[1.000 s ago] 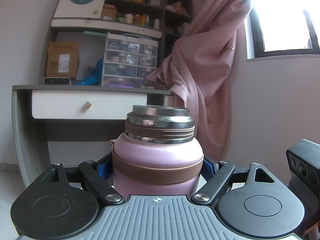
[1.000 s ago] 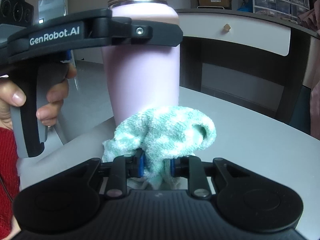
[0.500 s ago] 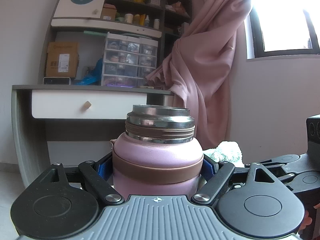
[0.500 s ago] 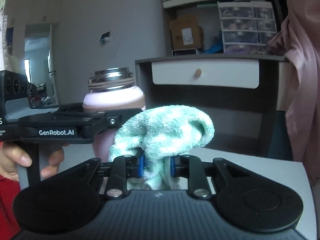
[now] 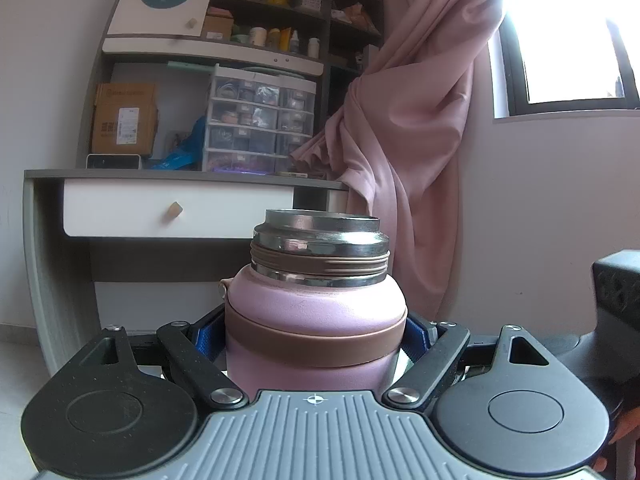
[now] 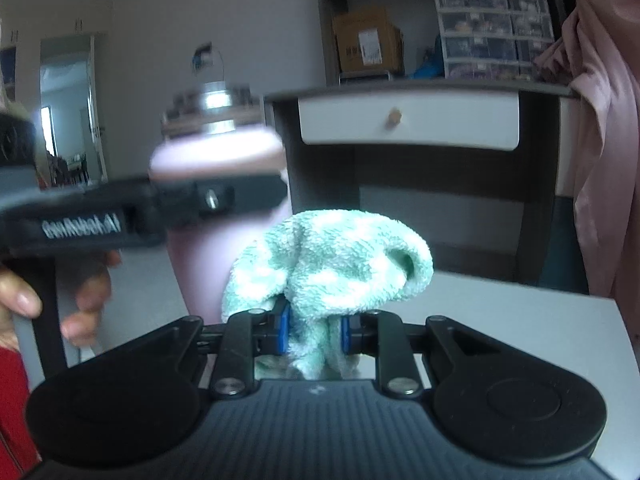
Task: Clean container
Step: 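Rub the bottle side along the towel with the left gripper while the right gripper holds the towel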
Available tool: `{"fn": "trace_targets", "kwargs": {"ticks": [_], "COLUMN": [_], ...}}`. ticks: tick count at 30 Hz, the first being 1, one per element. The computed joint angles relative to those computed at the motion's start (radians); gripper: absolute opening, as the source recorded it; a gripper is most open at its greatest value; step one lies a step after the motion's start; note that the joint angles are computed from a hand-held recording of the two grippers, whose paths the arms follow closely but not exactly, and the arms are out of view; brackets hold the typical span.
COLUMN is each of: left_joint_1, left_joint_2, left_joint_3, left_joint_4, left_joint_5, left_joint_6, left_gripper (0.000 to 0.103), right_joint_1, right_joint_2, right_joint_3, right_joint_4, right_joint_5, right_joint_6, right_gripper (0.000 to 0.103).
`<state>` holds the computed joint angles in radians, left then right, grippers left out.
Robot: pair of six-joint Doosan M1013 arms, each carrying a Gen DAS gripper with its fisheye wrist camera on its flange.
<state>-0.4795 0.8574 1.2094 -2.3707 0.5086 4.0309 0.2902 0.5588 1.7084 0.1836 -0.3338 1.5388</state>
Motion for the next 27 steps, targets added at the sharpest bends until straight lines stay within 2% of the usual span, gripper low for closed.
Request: {"fn": "trace_targets", "kwargs": {"ticks": [5,11,17,22,27], "left_joint_1": [0.001,0.001,0.0,-0.001,0.0], "left_joint_2": [-0.001,-0.001,0.0,-0.001,-0.002], "left_joint_3": [0.0,0.0,-0.001,-0.001,0.001], "left_joint_4": [0.002,0.002,0.005,0.005,0.004], "left_joint_5": [0.0,-0.001,-0.002,-0.004,-0.002], "left_joint_6": [-0.002,-0.001,-0.003,-0.004,-0.003], "left_gripper": [0.084,0.084,0.084,0.084,0.084], "right_joint_1": [-0.001,-0.001,0.001,0.004,0.001], "right_joint_2": [0.014,0.013,0.009,-0.003,-0.007], "right_joint_3": [-0.032,-0.03,-0.019,0.006,0.036], "right_joint_4": [0.073,0.078,0.049,0.013,-0.065], "right_joint_5": [0.138,0.139,0.09,0.013,-0.119], "right_joint_6": [-0.084,-0.08,-0.032,0.033,0.167], "right_gripper": [0.022,0.022,0.022,0.022,0.022]}}
